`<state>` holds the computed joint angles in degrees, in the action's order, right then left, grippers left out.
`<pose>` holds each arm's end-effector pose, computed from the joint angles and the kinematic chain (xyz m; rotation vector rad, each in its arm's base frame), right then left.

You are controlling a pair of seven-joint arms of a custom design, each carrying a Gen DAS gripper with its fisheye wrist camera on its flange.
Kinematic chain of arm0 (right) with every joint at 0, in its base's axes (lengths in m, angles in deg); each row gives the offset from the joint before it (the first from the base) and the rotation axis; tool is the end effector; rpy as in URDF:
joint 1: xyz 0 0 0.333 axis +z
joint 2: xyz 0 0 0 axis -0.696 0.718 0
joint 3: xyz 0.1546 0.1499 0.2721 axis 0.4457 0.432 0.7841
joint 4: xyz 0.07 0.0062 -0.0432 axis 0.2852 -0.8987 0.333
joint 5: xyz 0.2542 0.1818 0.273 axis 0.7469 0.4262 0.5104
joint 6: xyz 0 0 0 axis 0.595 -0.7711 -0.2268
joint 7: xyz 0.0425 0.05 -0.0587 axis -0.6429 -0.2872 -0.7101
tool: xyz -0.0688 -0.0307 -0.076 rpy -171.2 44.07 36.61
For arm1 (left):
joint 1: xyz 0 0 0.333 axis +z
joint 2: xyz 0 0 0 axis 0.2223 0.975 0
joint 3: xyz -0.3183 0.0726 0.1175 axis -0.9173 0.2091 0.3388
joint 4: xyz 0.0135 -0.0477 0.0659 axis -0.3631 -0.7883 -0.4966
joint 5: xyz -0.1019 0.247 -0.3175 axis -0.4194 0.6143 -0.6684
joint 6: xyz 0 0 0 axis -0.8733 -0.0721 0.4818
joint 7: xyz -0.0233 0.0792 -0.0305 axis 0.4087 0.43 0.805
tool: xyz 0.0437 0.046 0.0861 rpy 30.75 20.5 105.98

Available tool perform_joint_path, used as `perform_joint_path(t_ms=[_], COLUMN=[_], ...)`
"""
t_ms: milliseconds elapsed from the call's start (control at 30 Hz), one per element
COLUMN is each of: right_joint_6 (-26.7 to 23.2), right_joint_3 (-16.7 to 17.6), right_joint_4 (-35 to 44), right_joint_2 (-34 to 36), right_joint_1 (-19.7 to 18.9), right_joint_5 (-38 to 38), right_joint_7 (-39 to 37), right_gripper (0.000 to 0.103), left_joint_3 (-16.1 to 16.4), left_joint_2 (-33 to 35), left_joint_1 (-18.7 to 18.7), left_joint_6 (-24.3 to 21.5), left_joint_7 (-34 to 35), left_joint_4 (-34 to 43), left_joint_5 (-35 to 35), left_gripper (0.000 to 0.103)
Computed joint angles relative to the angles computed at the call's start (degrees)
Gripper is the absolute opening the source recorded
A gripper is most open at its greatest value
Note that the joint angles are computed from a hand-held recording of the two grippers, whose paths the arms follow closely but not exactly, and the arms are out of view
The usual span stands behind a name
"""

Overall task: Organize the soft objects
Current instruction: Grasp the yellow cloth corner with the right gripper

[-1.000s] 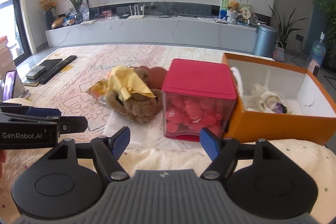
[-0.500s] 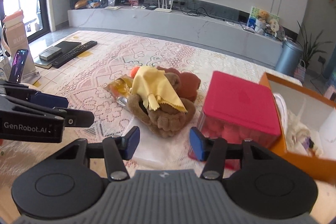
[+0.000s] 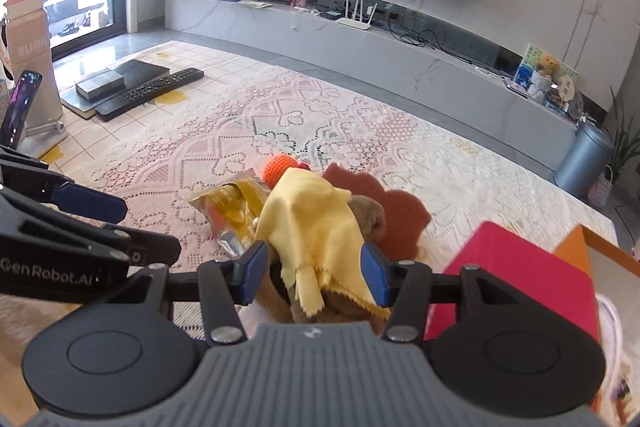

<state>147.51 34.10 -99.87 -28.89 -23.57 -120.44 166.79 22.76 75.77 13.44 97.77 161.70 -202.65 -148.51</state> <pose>0.5285 0.2710 0.3639 -1.9163 1.5980 -0.8519 0.5682 -0.0384 0.3644 -1.5734 2.2518 -0.9718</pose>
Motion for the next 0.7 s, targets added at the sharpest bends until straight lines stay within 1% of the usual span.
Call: perform_joint_path(t_ms=[133,200,267,300,333,367,433,533,600,700], right_joint_6=[1.76,2.48,2.57,2.04,0.65,-1.02,-0.49,1.06,0.48,-0.08], right_joint_3=[-0.75,-1.4,-1.63,-1.94,-2.37,-2.6,-2.7,-2.64,-2.34,-0.9], right_joint_4=[3.18,4.53,5.35,5.58,5.71,5.72,5.36,4.03,2.4,-1.39], right_joint_2=[3.68,5.22,6.45,6.82,6.96,6.92,6.54,4.92,2.77,-1.31], right_joint_1=[-0.28,0.13,0.42,0.87,1.7,2.44,2.13,1.11,1.16,0.67], right_joint_5=[1.01,0.07,1.34,1.27,-0.05,-1.47,-2.5,-2.69,-4.65,-6.2], right_joint_7=[-2.45,-2.42,-4.52,-4.74,-3.96,-3.27,-2.22,-0.38,1.75,4.43], right_gripper=[0.052,0.051,0.049,0.039,0.023,0.018,0.001,0.0,0.0,0.0], left_joint_3=[0.18,0.25,0.22,0.05,-0.15,-0.34,-0.66,-0.8,-0.44,0.59], left_joint_2=[1.36,1.9,2.18,2.2,2.2,2.14,1.95,1.1,0.34,-0.4], left_joint_1=[0.21,0.43,0.73,0.85,0.88,0.92,1.17,1.68,1.84,1.93], left_joint_6=[-0.23,-0.44,-1.15,-1.19,-0.91,-0.7,-1.22,-3.95,-6.93,-12.46], left_joint_7=[-3.46,-5.49,-7.22,-7.32,-7.18,-6.77,-5.18,-0.98,1.06,0.89], left_joint_4=[1.0,1.23,1.41,1.37,1.3,1.17,1.08,0.82,0.55,0.26], left_joint_5=[1.93,3.33,4.8,4.91,4.95,4.86,3.96,1.17,-0.22,0.53], left_gripper=[0.065,0.063,0.063,0.063,0.063,0.063,0.063,0.063,0.063,0.063])
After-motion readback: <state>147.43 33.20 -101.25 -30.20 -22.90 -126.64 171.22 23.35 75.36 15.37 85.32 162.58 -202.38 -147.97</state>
